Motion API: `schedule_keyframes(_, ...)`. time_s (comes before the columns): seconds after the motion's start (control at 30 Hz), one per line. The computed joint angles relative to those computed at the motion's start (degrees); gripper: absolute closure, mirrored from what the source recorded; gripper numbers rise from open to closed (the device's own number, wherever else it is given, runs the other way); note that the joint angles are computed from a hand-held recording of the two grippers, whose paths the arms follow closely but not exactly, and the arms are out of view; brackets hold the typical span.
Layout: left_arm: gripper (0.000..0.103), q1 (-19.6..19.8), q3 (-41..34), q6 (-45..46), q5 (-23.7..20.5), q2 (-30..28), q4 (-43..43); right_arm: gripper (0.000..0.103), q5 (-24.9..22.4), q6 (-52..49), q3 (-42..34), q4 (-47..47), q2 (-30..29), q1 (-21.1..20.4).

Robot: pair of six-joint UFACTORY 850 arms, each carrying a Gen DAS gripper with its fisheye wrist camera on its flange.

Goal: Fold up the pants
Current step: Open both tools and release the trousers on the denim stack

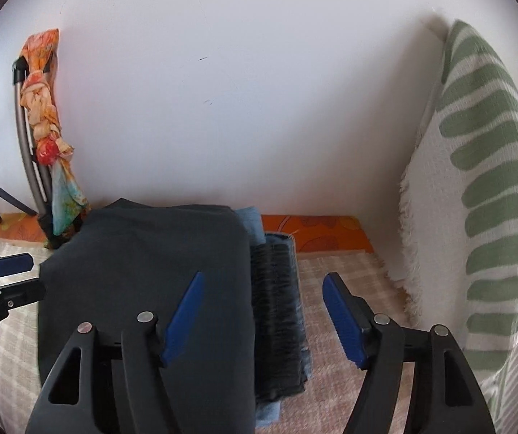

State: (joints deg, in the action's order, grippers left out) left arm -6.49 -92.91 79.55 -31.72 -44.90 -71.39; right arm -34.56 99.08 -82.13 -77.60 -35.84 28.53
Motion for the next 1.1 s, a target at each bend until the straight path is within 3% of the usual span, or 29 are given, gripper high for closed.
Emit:
schedule_keyframes(0.13, 0.036, 0.7, 3.0, 3.2, 0.3, 2.6, -2.6, 0.015, -1.7, 3.9, 3.1, -2.0, 2.5, 1.3)
schedule_keyframes(0.53, 0.033, 3.6, 16.8, 17.2, -0.1, 14.5, -13.6, 0.005, -7.0, 10.8, 10.4, -2.4, 10.5, 7.8)
schedule_keyframes(0.7, 0.031, 6.1, 23.4, 19.8, -2.9, 20.3, -15.5, 0.003, -9.3, 12.2, 13.6, -1.6, 13.7, 12.6)
schedule_keyframes(0.8, 0.023, 7.8, 28.6, 25.4, -3.8, 24.7, -19.2, 0.002, -12.8, 11.8, 14.7, 0.1, 14.5, 16.3)
schedule_keyframes(0.97, 0.022, 11.3, 35.0, 27.6, -8.4, 30.0, -19.3, 0.000, -18.8, 10.0, 14.9, 3.1, 14.3, 22.0)
schedule_keyframes(1.1, 0.022, 13.4, 40.5, 33.2, -9.0, 34.4, -21.4, 0.000, -21.7, 12.5, 15.9, 4.2, 15.0, 26.2)
